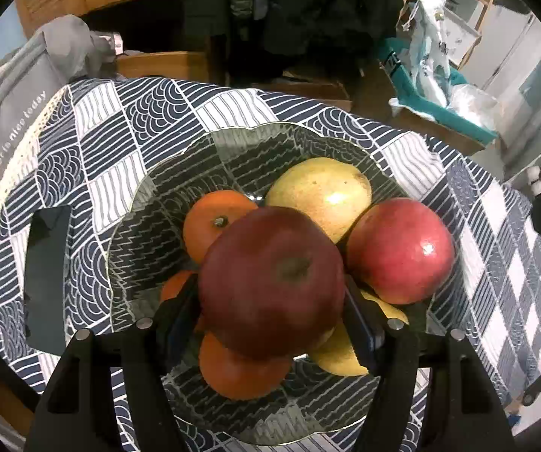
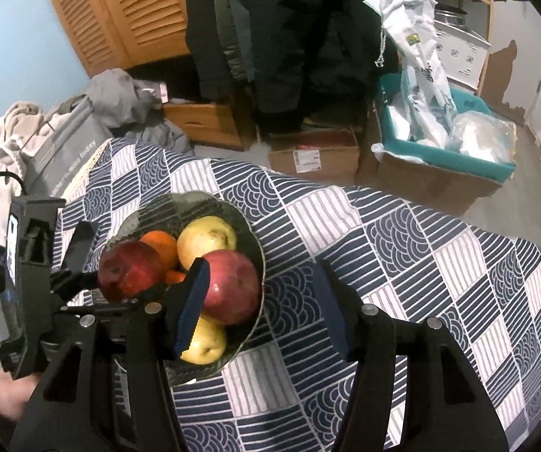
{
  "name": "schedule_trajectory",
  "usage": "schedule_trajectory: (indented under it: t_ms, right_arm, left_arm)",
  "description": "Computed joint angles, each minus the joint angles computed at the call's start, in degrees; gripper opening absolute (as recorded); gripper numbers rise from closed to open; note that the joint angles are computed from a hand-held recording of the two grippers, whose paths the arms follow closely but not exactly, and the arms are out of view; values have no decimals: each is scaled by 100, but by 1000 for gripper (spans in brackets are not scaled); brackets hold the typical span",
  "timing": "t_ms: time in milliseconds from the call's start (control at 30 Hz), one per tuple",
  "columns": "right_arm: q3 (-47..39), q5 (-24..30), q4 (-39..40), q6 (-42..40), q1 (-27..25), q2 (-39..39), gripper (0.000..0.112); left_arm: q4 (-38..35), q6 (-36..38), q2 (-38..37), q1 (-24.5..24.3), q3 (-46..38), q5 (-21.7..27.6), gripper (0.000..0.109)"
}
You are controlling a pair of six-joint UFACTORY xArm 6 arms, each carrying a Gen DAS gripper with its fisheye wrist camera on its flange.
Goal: Organize fruits
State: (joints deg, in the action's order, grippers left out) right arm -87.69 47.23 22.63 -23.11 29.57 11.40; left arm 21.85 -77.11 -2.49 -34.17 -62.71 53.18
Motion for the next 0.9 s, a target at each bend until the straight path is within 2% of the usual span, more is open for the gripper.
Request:
schedule_trajectory:
  t_ms: [33,133,167,367,433,533,733,900]
  right_arm:
    - [2,2,15,-4,-12,-3,57]
    - [1,21,32,2,-38,-8,57]
    - [13,15,36,5,-43,-19,57]
    - [114,-50,29,-24,-55,-141,58]
    - [181,-131,-40,14,-53,-220,64]
    - [306,-254,-121,16,-55,-374,64]
    - [622,-596,-326,-33,-57,-755,70]
    - [806,-814,-346,-25,-123,-1034,70]
  left_arm:
    - [50,9,18,-18,-42,57,72]
    - [301,-45,41,-110,-210,294,86]
    - [396,-106,19,-138,-234,345,86]
    - [507,-157,-94,-258,-345,479,86]
    - [558,-196,-118,-318,-407,541,86]
    - [658,-270,-173,-419,-495,617,86]
    - [985,-482,-317,-693,-775,949,86]
    - [1348,-643,-348,-914,-1110,1247,86]
